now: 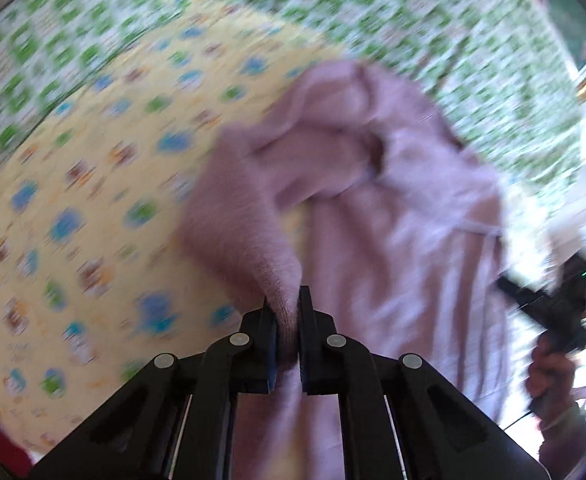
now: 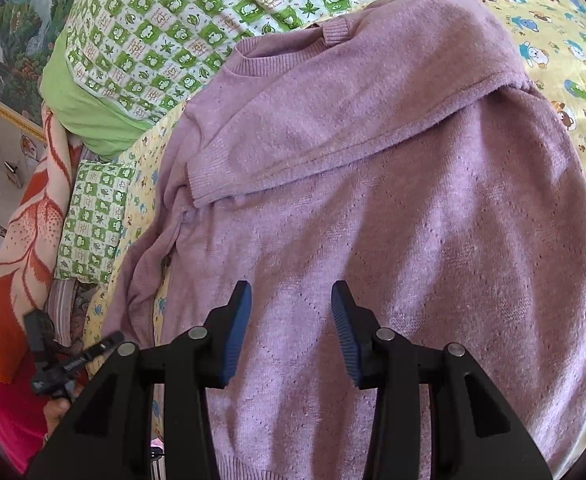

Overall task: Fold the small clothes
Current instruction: 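Grasp the other sleeve cuff with the left gripper and lift it, then fold the held sleeve across the sweater body with the left gripper, then release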

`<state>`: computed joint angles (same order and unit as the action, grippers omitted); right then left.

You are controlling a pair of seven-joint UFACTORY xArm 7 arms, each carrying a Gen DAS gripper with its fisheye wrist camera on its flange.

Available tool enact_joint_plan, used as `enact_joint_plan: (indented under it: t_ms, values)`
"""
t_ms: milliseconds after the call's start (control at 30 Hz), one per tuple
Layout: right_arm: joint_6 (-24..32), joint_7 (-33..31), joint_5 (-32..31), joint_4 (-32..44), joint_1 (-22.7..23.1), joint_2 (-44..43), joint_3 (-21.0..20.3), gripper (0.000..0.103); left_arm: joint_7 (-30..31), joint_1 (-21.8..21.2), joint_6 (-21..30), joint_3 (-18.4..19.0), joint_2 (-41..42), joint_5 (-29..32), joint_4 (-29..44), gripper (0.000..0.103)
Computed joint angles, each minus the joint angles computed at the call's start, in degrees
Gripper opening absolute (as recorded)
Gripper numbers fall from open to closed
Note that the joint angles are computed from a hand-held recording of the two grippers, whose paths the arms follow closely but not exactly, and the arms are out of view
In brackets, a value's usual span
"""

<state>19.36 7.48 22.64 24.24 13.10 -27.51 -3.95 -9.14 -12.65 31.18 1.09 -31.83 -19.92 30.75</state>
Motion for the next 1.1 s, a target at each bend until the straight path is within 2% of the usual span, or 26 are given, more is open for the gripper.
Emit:
enact_joint_plan:
  t_ms: [100,200,367,400,533,667,733,767,800,867,967,1000,1033,1100]
  values:
    - [0.0,-0.5,0.4,-0.8,0.1,-1.0,-0.7,0.043,4.3,-6.1,-3.5,1.2,7.3,-5.8,8.2,0.006]
    - [0.5,-0.8,0.1,-1.5,-0.8,-2.2,-1.3,0.043,9.3,-10.1,-5.4,0.3,17.2,-11.1,18.3,0.006]
    - [2.0,-0.8,-1.1,-2.7,-3.8,-4.7,-2.3,0.043,13.4,-10.8,-6.4,-5.3,34.5,-14.5,35.7,0.006]
    - [2.3,-0.9,-1.3,-3.1,-4.6,-5.3,-2.7,0.043,13.2,-10.6,-6.1,-6.5,38.3,-14.0,39.6,0.006]
    - [3.1,-1.2,-2.2,-3.8,-7.2,-6.7,-4.0,0.043,6.1,-11.9,-3.0,-8.2,53.2,-4.4,54.6,0.007]
    - [3.8,-2.4,-2.2,-3.6,-8.7,-6.7,-5.5,0.043,-0.2,-12.8,2.8,-8.2,61.6,3.3,63.2,0.009]
    - [3.9,-3.4,-1.8,-3.1,-8.7,-6.2,-6.1,0.043,0.3,-10.7,2.2,-10.4,60.8,3.0,61.6,0.013]
    - [3.8,-3.9,-1.4,-2.8,-8.5,-5.8,-6.4,0.043,1.1,-9.3,1.2,-11.8,59.4,2.4,59.6,0.02]
    - [3.5,-4.7,-0.8,-2.6,-8.1,-5.4,-6.7,0.043,1.9,-8.1,0.4,-12.8,57.9,1.7,57.7,0.032]
    - [2.9,-6.0,0.4,-2.0,-7.2,-3.9,-7.2,0.043,2.4,-6.9,-1.8,-13.3,53.3,1.6,52.4,0.046]
    - [2.0,-8.2,3.1,-1.0,-5.2,-1.2,-7.7,0.043,2.8,-5.3,-5.3,-12.8,43.6,1.1,41.2,0.047]
    - [1.7,-9.3,4.4,-0.2,-4.0,0.4,-8.1,0.043,2.2,-6.2,-6.0,-11.0,41.0,1.4,38.2,0.048]
    - [1.3,-10.1,5.6,0.3,-3.2,1.6,-8.0,0.043,0.0,-4.8,-6.5,-11.5,38.3,3.9,34.9,0.049]
    - [0.4,-12.9,8.5,1.9,-1.2,4.3,-8.2,0.043,-6.5,-5.0,-6.5,-8.8,33.3,12.0,28.5,0.054]
